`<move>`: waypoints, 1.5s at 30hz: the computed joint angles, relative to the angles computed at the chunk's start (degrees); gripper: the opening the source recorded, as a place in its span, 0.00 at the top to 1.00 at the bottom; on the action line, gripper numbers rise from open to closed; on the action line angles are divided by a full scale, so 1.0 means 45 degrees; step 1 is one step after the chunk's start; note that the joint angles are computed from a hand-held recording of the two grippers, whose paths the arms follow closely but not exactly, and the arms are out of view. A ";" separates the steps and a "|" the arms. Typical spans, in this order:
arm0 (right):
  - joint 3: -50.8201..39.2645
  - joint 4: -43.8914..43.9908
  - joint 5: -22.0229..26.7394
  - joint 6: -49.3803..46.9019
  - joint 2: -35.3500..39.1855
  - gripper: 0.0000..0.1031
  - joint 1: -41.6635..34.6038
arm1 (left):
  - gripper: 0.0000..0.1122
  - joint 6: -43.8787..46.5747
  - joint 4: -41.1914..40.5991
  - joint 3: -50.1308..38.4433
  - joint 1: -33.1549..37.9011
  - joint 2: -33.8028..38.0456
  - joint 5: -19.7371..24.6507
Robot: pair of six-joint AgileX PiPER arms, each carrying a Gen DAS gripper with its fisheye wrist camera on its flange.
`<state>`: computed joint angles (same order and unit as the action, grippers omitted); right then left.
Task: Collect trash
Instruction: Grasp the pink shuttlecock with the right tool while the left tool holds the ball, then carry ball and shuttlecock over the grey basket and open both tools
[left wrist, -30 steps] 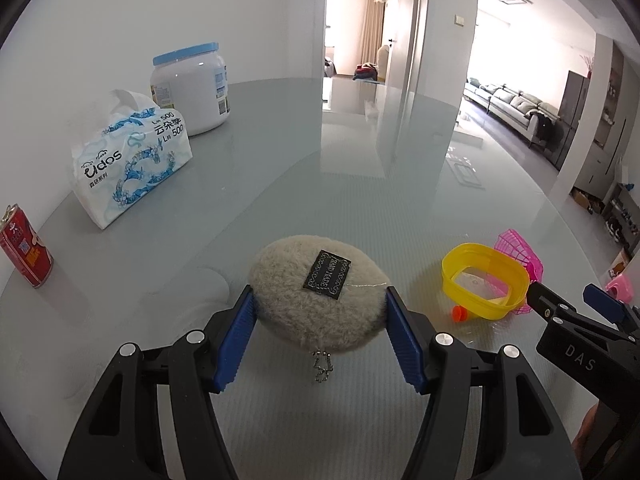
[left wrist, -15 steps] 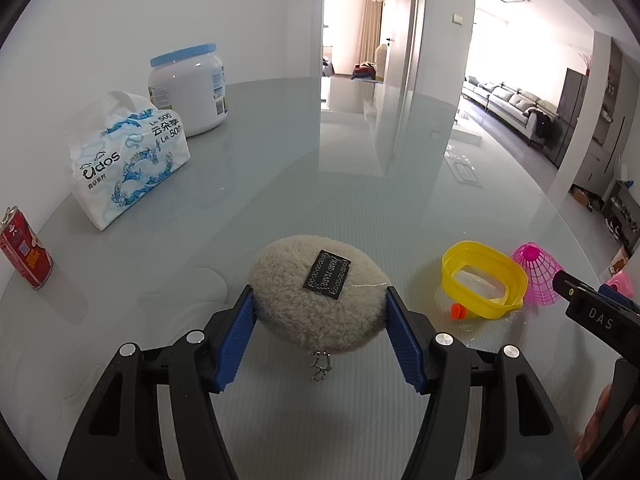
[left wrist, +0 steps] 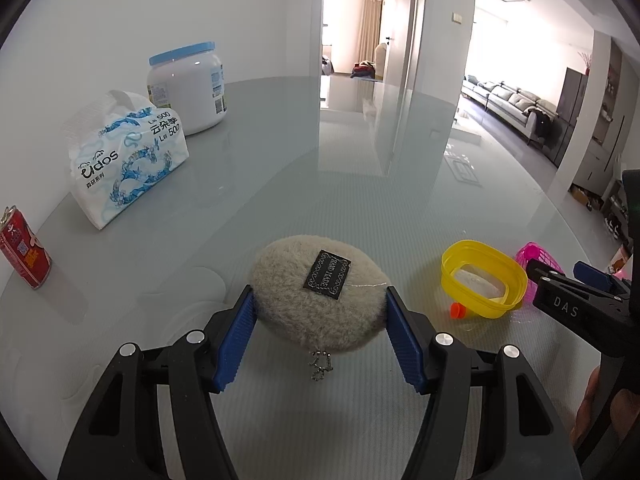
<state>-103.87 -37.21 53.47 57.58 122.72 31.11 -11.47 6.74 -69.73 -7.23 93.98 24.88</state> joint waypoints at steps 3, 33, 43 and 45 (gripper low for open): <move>0.0161 0.0110 -0.0166 0.0081 -0.0114 0.37 -0.0187 | 0.45 0.0003 -0.0004 -0.0002 -0.0003 0.0004 -0.0005; 0.9678 -0.4984 -0.1373 0.8907 -0.7087 0.95 0.2550 | 0.45 -0.0510 0.1037 0.1332 -0.1169 -0.1543 -0.0703; 1.4944 -0.4264 0.2086 1.0990 -1.3261 0.95 0.5086 | 0.45 -0.3023 0.3544 0.3034 -0.3893 -0.3713 -0.0280; 1.5944 -0.3759 0.3259 1.1234 -1.4945 0.95 0.5724 | 0.45 -0.4491 0.4916 0.3414 -0.5104 -0.4162 0.0089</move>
